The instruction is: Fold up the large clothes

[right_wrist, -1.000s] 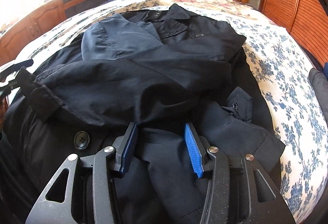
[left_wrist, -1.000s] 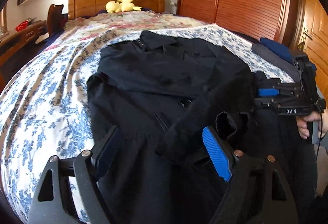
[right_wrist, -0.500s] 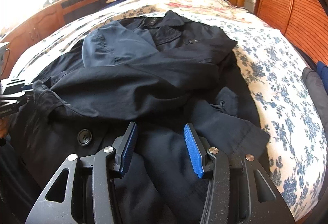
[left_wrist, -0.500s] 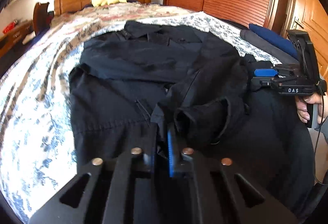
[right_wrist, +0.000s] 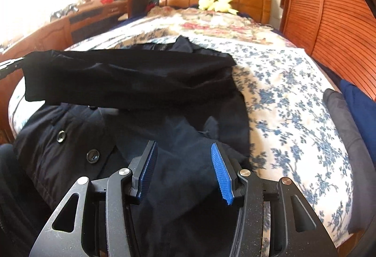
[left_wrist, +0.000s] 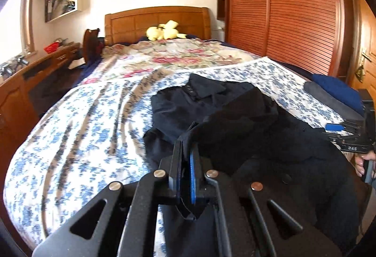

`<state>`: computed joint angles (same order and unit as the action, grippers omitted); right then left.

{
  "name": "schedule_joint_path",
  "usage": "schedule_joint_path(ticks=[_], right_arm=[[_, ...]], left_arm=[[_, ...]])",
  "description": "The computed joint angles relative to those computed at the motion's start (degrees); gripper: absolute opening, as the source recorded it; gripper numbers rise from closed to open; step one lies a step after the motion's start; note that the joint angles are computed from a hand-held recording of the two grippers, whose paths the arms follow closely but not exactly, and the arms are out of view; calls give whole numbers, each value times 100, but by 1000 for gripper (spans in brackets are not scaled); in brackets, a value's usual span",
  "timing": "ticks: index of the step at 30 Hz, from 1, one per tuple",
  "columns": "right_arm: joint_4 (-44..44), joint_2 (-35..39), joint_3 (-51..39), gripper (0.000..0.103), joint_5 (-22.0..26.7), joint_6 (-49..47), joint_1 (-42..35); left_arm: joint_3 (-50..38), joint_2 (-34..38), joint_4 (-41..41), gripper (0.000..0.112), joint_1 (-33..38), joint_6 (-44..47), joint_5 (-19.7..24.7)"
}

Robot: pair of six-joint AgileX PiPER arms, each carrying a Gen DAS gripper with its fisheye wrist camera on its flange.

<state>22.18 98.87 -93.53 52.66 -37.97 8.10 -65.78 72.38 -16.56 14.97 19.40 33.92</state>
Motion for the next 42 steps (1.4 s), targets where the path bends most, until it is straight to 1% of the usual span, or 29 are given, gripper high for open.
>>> schedule_joint_path(ticks=[5, 10, 20, 24, 27, 28, 29, 31, 32, 34, 36, 37, 39, 41, 42], right_arm=[[329, -82, 95, 49, 93, -210, -346], [522, -129, 192, 49, 162, -414, -593], [604, -46, 282, 49, 68, -512, -656], [564, 61, 320, 49, -9, -504, -602], [565, 180, 229, 49, -13, -507, -560], [583, 206, 200, 49, 1, -518, -556], [594, 269, 111, 49, 32, -520, -543], [587, 413, -131, 49, 105, -510, -497], [592, 520, -328, 49, 175, -500, -473], [640, 733, -710, 49, 324, -487, -450], [653, 1074, -1302, 49, 557, -429, -394], [638, 1231, -1568, 49, 659, -395, -362], [566, 1573, -2144, 49, 867, -303, -278], [510, 1968, -2818, 49, 1125, -191, -216], [491, 2272, -3352, 49, 1365, -122, -182]], left_arm=[[202, -110, 564, 2, -130, -558, 135], [348, 49, 1395, 2, -394, -1405, 51], [779, -61, 1321, 2, -142, -1313, -93], [876, -77, 1128, 3, -58, -1100, -180], [853, -64, 1394, 8, -167, -1350, -236], [853, -80, 1536, 13, -222, -1521, -291], [859, -100, 1476, 22, -207, -1487, -336], [855, -141, 969, 32, -78, -1097, -394], [842, -144, 775, 33, -19, -936, -398], [828, -149, 822, 40, -37, -1036, -429], [807, -109, 838, 50, -40, -1104, -454], [797, -75, 755, 57, -11, -1051, -459], [755, 51, 675, 57, 33, -1023, -481], [706, 190, 933, 57, -5, -1280, -533], [653, 300, 1115, 57, -31, -1449, -554]])
